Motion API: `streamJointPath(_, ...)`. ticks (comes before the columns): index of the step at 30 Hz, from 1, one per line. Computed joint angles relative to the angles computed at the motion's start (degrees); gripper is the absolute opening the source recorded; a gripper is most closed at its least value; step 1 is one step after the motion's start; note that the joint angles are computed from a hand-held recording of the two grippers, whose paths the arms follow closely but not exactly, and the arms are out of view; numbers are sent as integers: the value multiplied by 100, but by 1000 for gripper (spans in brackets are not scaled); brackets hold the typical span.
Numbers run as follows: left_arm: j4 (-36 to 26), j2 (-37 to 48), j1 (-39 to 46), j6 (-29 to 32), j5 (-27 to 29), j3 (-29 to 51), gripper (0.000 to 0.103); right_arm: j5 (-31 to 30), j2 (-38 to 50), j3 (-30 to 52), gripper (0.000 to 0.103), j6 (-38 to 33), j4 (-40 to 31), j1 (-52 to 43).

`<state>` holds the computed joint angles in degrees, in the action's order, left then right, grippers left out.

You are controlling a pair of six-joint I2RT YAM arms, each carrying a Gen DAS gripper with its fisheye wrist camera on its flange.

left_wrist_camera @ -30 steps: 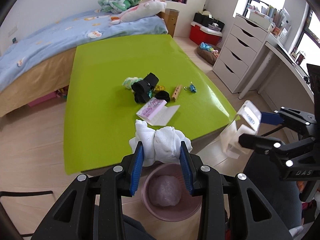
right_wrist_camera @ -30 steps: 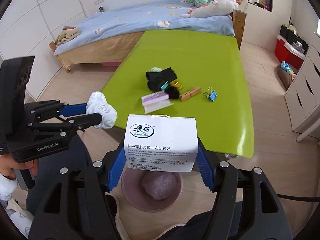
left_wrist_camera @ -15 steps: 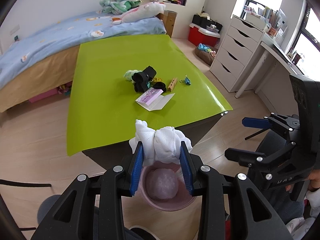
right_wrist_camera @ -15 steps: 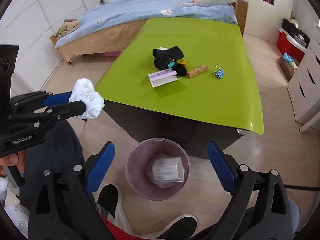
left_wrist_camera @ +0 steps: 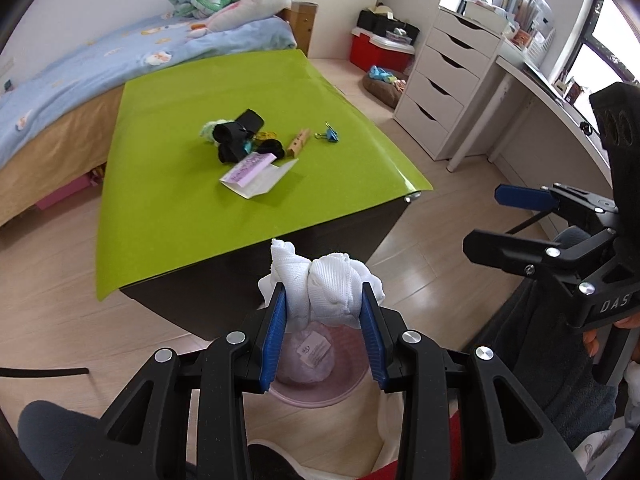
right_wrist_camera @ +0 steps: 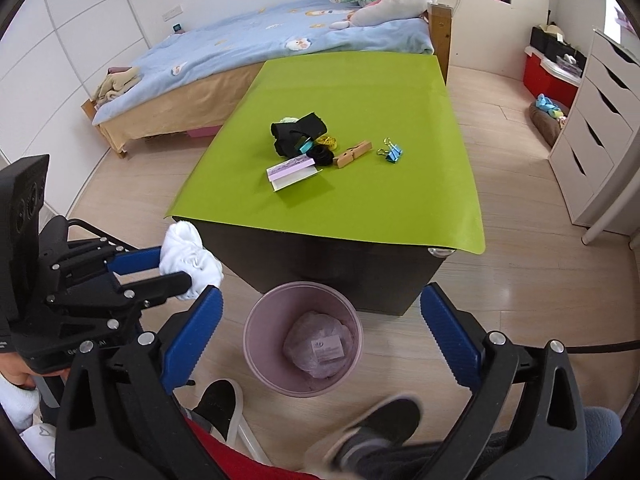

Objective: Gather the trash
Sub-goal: 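Drop the box and sock bundle into the pink wastebasket with both tools, then grasp the blue binder clip with the right tool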

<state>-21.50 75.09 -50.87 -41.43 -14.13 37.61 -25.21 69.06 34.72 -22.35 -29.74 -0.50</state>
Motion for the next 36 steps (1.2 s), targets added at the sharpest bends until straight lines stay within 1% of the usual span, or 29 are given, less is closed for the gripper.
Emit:
streamJointPath(2,-1,194,-28,19,30,104,43,-67,-67,39,97,-43,-73,-145)
streamJointPath(3,0,245,-43,2,4,128,51,-100,-81,57,97,-52,-85,-196)
streamJointPath(5,62,366,8,32,80,169,62,-207,-57,112,98,-101,-111,-355)
streamJointPath(6,75,391,17,41,80,181,77,-246,-34,135,98,-110,-105,-418)
streamJointPath(8,125,396,25,27,-27,175,88,-347,7,164,98,-146,-107,-528)
streamJointPath(12,6,423,109,-41,-26,243,92,-478,71,124,98,-194,-27,-664)
streamJointPath(15,-129,286,129,-49,-99,265,95,-571,152,50,99,-116,168,-697)
streamJointPath(20,-508,-6,169,-30,-354,401,95,-670,271,-1,100,155,385,-627)
streamJointPath(24,-628,-166,243,-62,-468,414,95,-584,434,86,100,250,477,-482)
streamJointPath(27,-575,-293,351,-23,-422,332,95,-452,682,271,100,350,567,-312)
streamJointPath(30,-406,-322,624,199,-237,252,95,-250,978,499,100,449,652,-98)
streamJointPath(32,-276,-315,769,312,-136,210,95,-51,1295,752,100,482,713,59)
streamJointPath(36,-71,-159,1127,646,82,237,95,104,2012,1356,100,556,847,243)
